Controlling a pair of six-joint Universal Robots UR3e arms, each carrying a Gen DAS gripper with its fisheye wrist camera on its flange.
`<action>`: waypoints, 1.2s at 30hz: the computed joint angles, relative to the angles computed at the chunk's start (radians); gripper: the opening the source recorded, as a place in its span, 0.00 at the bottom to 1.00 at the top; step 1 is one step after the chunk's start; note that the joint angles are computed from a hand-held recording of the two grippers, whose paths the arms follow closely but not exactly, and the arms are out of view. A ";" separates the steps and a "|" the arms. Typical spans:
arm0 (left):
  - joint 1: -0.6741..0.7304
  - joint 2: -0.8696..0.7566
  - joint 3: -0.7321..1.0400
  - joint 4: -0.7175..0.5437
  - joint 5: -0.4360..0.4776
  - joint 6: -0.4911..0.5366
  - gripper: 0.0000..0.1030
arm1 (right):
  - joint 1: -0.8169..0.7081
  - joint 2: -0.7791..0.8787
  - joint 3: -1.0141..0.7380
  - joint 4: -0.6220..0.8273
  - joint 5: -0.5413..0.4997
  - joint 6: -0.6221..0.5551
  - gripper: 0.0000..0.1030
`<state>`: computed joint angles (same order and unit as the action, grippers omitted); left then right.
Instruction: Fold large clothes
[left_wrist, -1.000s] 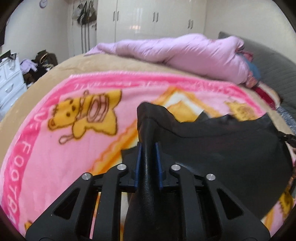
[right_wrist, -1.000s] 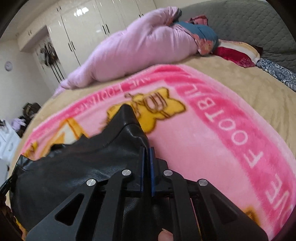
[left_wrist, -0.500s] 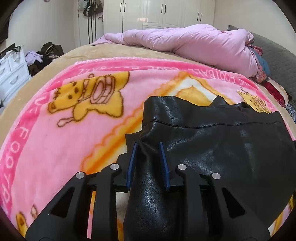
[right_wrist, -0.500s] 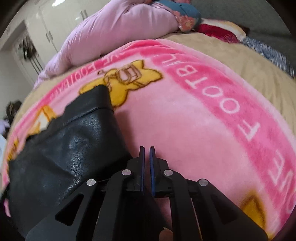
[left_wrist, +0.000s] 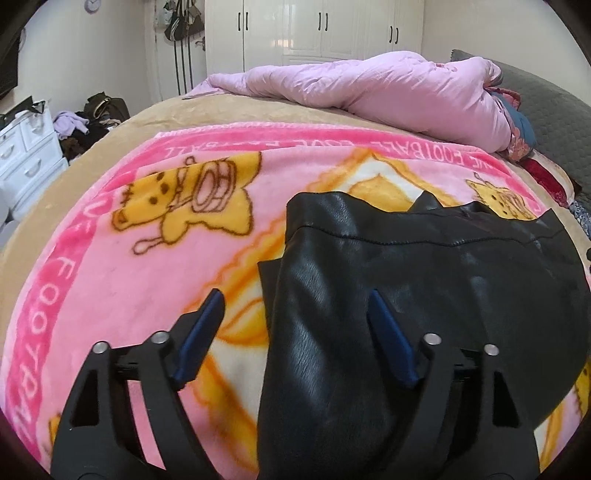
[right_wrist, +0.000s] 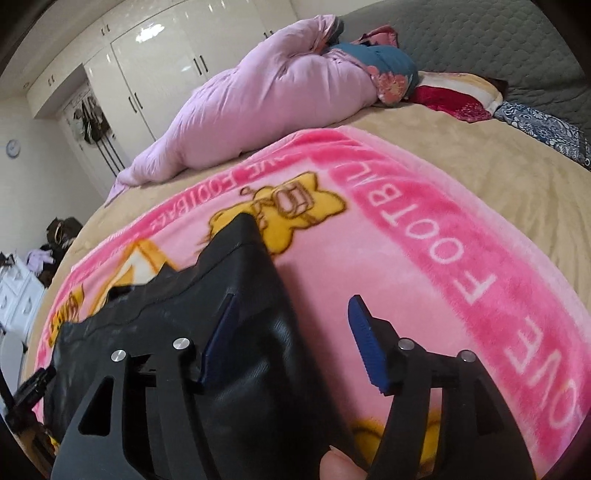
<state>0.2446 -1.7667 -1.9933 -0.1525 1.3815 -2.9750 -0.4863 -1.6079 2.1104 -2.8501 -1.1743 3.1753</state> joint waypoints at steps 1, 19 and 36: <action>0.006 0.011 -0.013 0.002 -0.004 0.002 0.74 | 0.001 -0.007 0.001 0.020 0.011 -0.008 0.60; 0.165 0.137 -0.174 -0.069 -0.172 0.007 0.84 | 0.105 0.030 0.050 0.038 -0.196 0.023 0.66; 0.080 0.423 -0.251 -0.209 -0.197 0.044 0.91 | 0.084 -0.392 0.287 -0.035 -0.128 0.006 0.77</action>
